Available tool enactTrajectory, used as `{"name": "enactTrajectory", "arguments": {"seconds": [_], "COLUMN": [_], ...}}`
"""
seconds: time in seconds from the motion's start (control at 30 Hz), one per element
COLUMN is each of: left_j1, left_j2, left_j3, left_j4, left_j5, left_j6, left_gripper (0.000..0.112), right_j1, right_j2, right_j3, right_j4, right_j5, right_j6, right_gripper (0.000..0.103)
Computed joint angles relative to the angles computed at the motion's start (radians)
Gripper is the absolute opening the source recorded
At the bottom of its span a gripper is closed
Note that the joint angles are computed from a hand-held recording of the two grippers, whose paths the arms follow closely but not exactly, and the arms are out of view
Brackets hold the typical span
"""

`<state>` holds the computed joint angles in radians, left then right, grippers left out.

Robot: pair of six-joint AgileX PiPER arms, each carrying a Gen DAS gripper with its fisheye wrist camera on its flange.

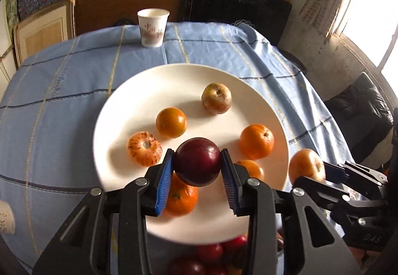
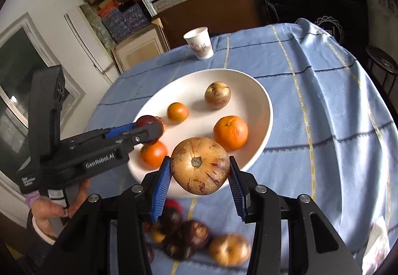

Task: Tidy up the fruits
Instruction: 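Carry the plum and striped fruit to the white plate and open both tools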

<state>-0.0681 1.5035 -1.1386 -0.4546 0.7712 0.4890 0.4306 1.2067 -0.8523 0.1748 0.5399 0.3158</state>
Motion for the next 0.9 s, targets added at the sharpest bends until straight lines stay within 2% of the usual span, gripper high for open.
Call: {"name": "enactTrajectory", "arguments": {"seconds": [0.2,0.3,0.4,0.47,0.53,0.57,0.63,0.73,0.83,0.9], "left_j1": [-0.016,-0.016,0.037,0.111,0.174,0.201,0.264,0.388,0.516,0.576], "left_j2": [0.036,-0.018,-0.069,-0.132,-0.220,-0.261,-0.370,-0.521,-0.645,-0.683], "left_j3": [0.004,0.038,0.043,0.059,0.109,0.139,0.224,0.367,0.517,0.591], "left_j4": [0.010,0.064,0.035,-0.059,-0.108,-0.128,-0.163,-0.248,-0.338,-0.378], "left_j5": [-0.034,-0.094,-0.077,-0.025,-0.002,-0.002,0.004,0.038,0.041,0.039], "left_j6": [-0.001,-0.050,-0.032,0.055,0.112,0.134,0.178,0.311,0.476,0.559], "left_gripper": [0.040,0.065,0.088,0.089,0.095,0.098,0.098,0.099,0.099,0.099], "right_j1": [-0.032,-0.021,-0.046,-0.051,-0.038,-0.020,0.025,0.084,0.079,0.098], "right_j2": [0.134,0.180,0.180,0.151,0.078,0.021,-0.067,-0.154,-0.232,-0.259], "right_j3": [-0.100,-0.132,-0.127,-0.112,-0.069,-0.024,0.063,0.186,0.309,0.315], "right_j4": [0.097,0.080,0.193,0.197,0.141,0.066,-0.107,-0.367,-0.340,-0.355], "right_j5": [0.028,0.010,-0.024,-0.034,-0.060,-0.088,-0.149,-0.217,-0.296,-0.232], "right_j6": [-0.125,-0.121,-0.215,-0.217,-0.178,-0.110,0.051,0.298,0.263,0.255], "right_gripper": [0.046,0.046,0.046,0.046,0.049,0.051,0.063,0.067,0.072,0.074]}}
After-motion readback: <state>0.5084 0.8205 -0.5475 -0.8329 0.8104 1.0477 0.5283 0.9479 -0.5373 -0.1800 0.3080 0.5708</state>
